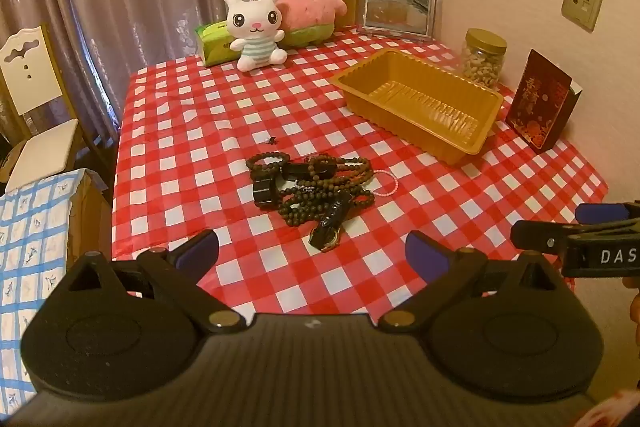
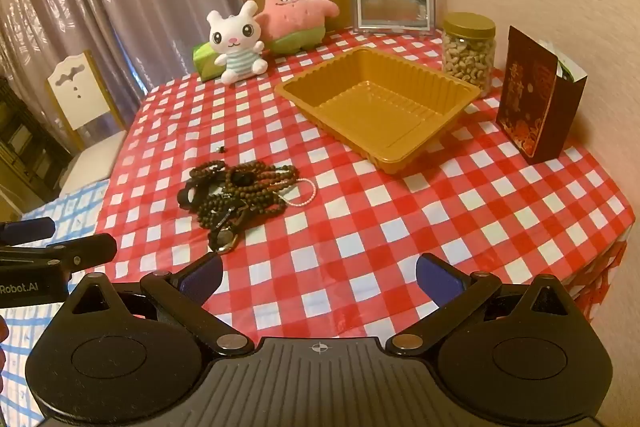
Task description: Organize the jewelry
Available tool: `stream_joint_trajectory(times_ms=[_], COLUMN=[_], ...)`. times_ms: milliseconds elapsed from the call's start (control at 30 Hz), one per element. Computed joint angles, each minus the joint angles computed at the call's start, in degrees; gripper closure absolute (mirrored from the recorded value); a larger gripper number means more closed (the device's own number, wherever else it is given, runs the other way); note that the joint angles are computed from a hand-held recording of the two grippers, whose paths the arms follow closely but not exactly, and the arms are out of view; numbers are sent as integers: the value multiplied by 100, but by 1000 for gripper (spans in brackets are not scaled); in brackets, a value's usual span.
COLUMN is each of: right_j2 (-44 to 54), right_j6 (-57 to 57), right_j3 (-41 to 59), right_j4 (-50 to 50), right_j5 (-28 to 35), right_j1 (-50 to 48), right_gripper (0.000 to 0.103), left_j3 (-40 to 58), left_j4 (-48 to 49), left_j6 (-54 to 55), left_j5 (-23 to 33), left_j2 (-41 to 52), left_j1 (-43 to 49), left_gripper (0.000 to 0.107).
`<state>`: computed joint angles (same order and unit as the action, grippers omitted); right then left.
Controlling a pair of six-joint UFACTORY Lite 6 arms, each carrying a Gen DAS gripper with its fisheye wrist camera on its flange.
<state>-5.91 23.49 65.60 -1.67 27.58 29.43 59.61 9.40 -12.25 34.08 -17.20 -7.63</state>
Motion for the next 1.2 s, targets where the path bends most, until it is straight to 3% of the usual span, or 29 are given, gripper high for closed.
stream_joint_trajectory(times_ms=[1200], right_j2=[64], right_j6=[-302], right_j3=[-21], right_j4=[299], right_j5=[-104], right_j1=[-111], right_gripper=[0], left_j3=[1], left_j4=[42], left_j6=[-41], left_j5=[13], left_j2=[-2], left_j1=[-14], left_gripper=[7])
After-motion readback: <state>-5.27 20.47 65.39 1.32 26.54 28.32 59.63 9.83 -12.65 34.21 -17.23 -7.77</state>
